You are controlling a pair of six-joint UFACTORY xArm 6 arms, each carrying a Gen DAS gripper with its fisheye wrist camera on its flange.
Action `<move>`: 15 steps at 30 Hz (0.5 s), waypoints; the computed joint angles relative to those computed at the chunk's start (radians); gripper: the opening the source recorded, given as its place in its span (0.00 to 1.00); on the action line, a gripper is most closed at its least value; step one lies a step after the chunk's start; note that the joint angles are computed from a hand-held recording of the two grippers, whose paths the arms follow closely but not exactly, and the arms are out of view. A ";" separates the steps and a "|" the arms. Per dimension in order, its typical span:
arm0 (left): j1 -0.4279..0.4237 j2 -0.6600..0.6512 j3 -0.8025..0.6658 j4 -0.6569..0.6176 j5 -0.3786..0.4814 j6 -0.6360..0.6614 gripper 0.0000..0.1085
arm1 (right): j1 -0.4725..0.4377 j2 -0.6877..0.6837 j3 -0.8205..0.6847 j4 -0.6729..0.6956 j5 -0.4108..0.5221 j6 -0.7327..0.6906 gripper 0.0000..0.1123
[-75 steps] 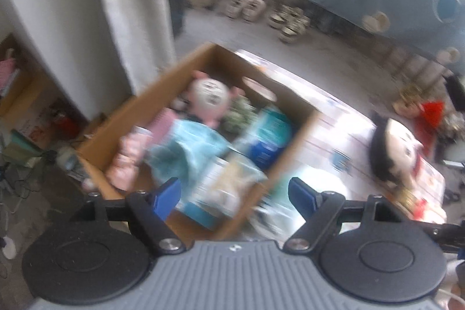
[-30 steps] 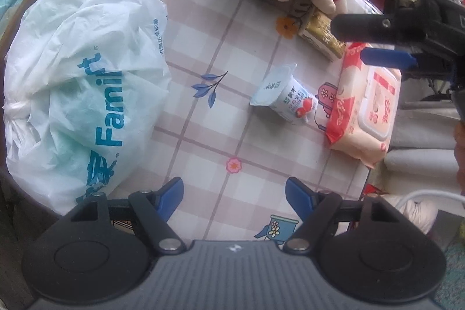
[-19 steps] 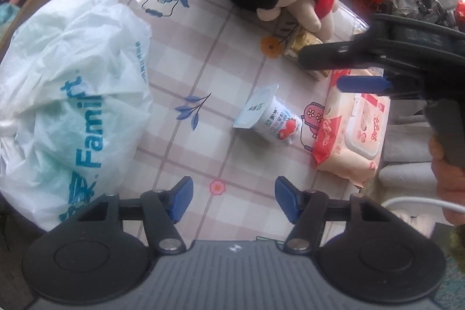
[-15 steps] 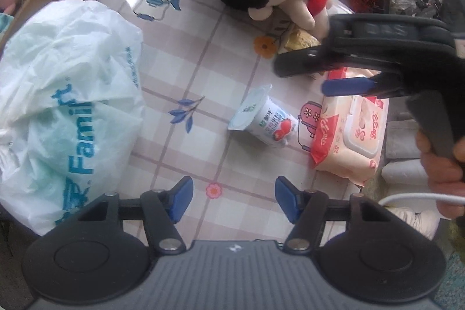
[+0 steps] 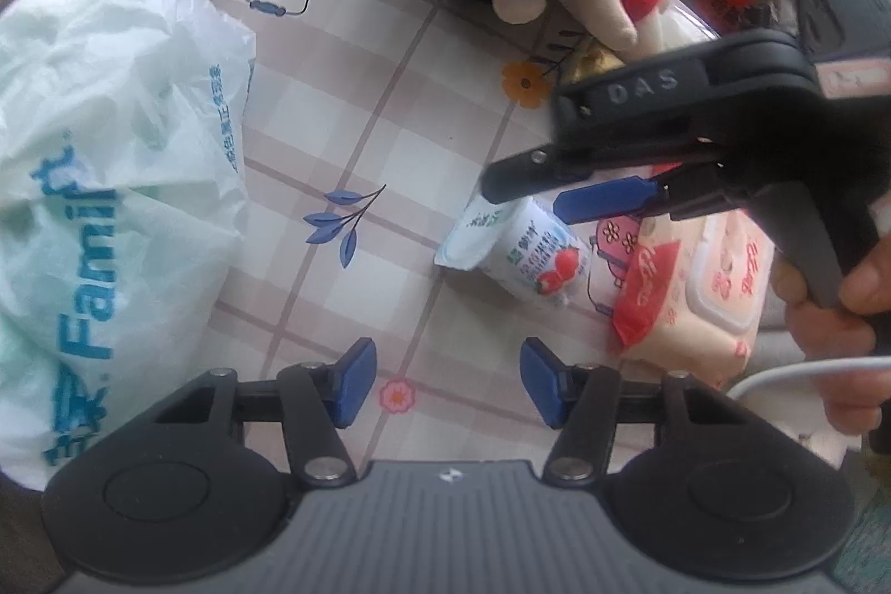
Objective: Organize soft objects
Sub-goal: 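Grasp the white yogurt cup with the right gripper and pass it to the left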
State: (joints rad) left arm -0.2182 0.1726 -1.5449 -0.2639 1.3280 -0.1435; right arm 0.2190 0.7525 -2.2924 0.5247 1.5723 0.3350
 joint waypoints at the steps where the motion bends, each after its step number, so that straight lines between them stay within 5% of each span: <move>1: 0.000 -0.005 0.021 -0.006 -0.024 -0.009 0.53 | -0.004 -0.005 0.014 0.009 -0.009 -0.005 0.37; 8: -0.006 0.029 0.049 -0.055 -0.113 -0.008 0.55 | -0.022 -0.001 0.034 0.062 -0.026 -0.029 0.32; 15: 0.037 0.106 0.032 -0.263 -0.124 -0.020 0.61 | -0.038 0.031 0.006 0.104 -0.004 -0.022 0.32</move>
State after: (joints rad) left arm -0.1808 0.2791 -1.5130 -0.5270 1.2043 -0.1640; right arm 0.1813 0.7832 -2.2867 0.6291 1.5688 0.3134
